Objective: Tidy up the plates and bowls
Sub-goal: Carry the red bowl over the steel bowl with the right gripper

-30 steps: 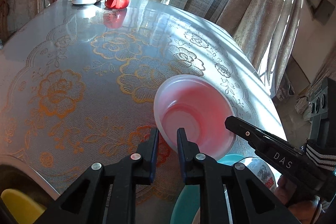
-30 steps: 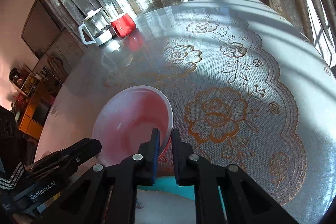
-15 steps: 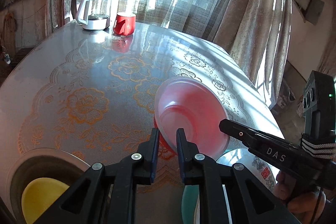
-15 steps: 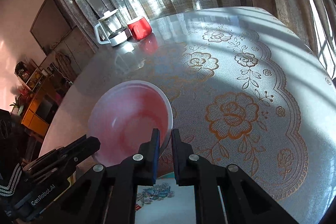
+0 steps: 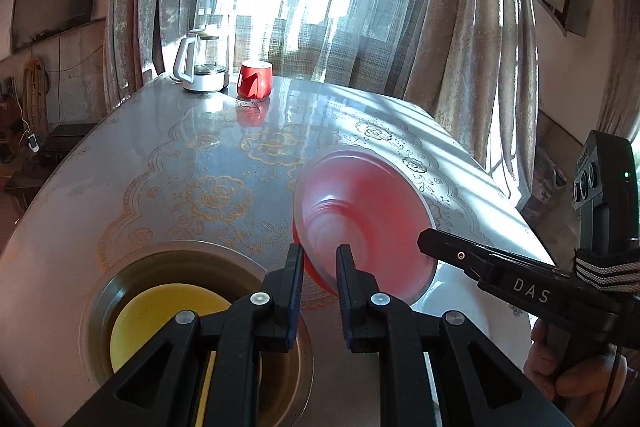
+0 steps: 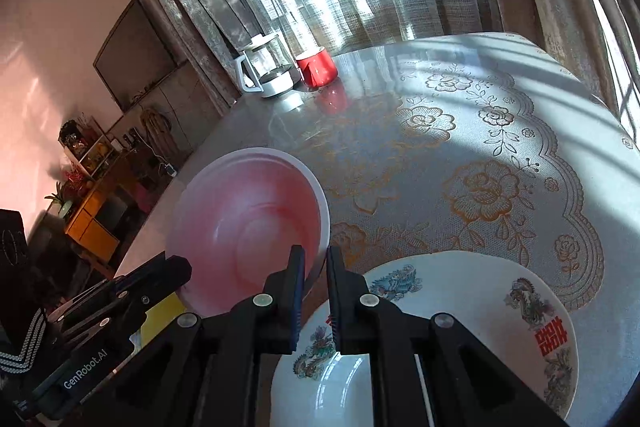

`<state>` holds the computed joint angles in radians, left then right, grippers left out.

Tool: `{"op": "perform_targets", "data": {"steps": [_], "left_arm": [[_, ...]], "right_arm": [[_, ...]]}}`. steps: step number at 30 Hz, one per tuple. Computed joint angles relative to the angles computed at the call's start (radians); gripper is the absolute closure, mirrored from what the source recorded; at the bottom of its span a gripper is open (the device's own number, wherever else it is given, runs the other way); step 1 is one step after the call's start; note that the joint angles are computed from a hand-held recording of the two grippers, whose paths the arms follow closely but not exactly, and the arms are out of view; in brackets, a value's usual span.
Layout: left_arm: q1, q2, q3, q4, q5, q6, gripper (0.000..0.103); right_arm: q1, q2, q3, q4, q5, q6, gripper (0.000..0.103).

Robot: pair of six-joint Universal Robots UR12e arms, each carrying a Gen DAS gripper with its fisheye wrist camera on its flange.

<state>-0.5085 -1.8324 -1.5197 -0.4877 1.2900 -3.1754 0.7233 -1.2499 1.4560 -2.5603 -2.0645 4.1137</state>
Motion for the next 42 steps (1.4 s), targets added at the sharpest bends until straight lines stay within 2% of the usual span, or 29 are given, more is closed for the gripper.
{"op": "perform_targets", "data": {"steps": [12, 20, 27, 33, 42], "left_arm": [[0.016, 0.07, -0.09, 0.027, 0.014, 0.007, 0.087], [0.037, 0.096, -0.128, 0.032, -0.017, -0.009, 0.087], [0.065, 0.124, -0.168, 0.081, -0.04, -0.035, 0.087], [0.106, 0.148, -0.194, 0.108, -0.069, -0.067, 0.087], [0.154, 0.165, -0.214, 0.079, -0.083, -0.12, 0.087]], "right_arm": [[0.04, 0.017, 0.011, -0.082, 0.005, 0.033, 0.092], [0.059, 0.025, 0.009, -0.113, -0.003, 0.032, 0.092], [0.071, 0.046, -0.021, -0.123, 0.002, 0.007, 0.092], [0.072, 0.076, -0.069, -0.15, 0.04, -0.053, 0.092], [0.066, 0.126, -0.134, -0.178, 0.123, -0.105, 0.092]]}}
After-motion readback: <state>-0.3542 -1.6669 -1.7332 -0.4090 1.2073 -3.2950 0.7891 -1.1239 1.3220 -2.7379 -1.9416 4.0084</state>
